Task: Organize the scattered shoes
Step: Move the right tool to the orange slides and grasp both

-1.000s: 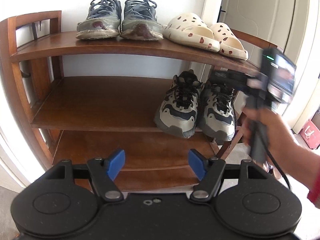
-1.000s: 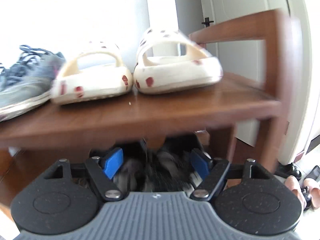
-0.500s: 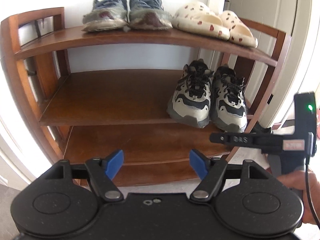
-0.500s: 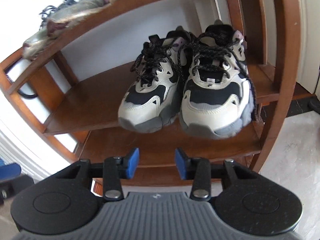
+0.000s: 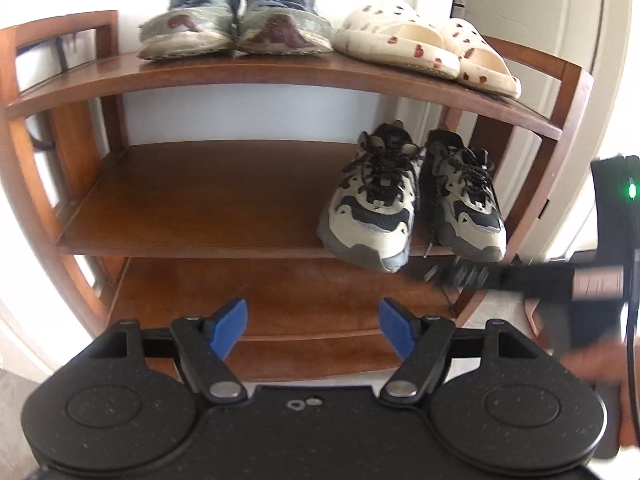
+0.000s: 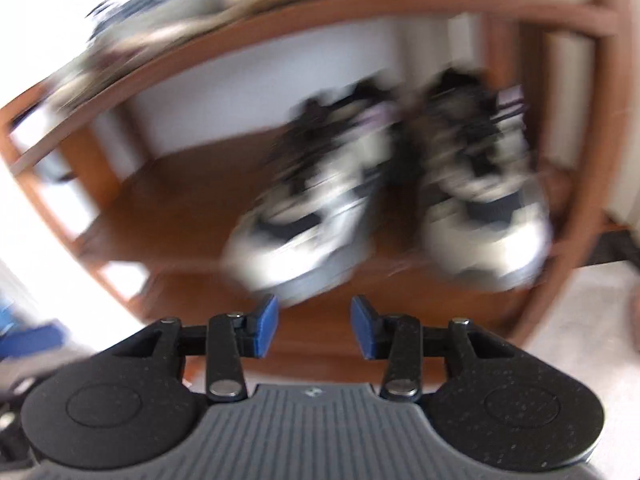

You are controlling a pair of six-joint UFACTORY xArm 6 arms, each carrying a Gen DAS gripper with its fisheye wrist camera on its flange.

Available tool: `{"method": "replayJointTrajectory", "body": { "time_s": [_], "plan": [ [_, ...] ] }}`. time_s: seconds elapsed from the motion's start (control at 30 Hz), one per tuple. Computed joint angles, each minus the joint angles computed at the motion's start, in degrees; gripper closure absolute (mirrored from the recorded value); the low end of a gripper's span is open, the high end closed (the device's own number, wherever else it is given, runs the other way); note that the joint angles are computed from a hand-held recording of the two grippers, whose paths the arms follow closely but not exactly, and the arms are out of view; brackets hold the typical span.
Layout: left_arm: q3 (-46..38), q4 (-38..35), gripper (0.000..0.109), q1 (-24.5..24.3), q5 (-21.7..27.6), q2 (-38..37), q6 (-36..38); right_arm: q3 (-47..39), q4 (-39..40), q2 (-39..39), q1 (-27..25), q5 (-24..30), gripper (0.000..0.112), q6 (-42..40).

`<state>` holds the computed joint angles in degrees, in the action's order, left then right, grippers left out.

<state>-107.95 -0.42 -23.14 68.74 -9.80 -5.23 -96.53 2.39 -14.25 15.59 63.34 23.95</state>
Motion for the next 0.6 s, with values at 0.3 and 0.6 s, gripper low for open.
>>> {"method": "replayJointTrajectory", "body": {
  "time_s": [0.3, 0.6],
  "plan": [
    [-3.56, 5.08, 0.035, 0.83, 3.00, 1.07, -1.87, 0.29, 3.13, 5.06, 0.41, -8.01, 0.073, 1.80],
    [0.99, 4.49, 0.035, 2.46, 1.15, -2.24, -4.64, 2.00, -4.31, 0.07, 0.18, -2.96, 0.067, 6.30]
  ]
}}
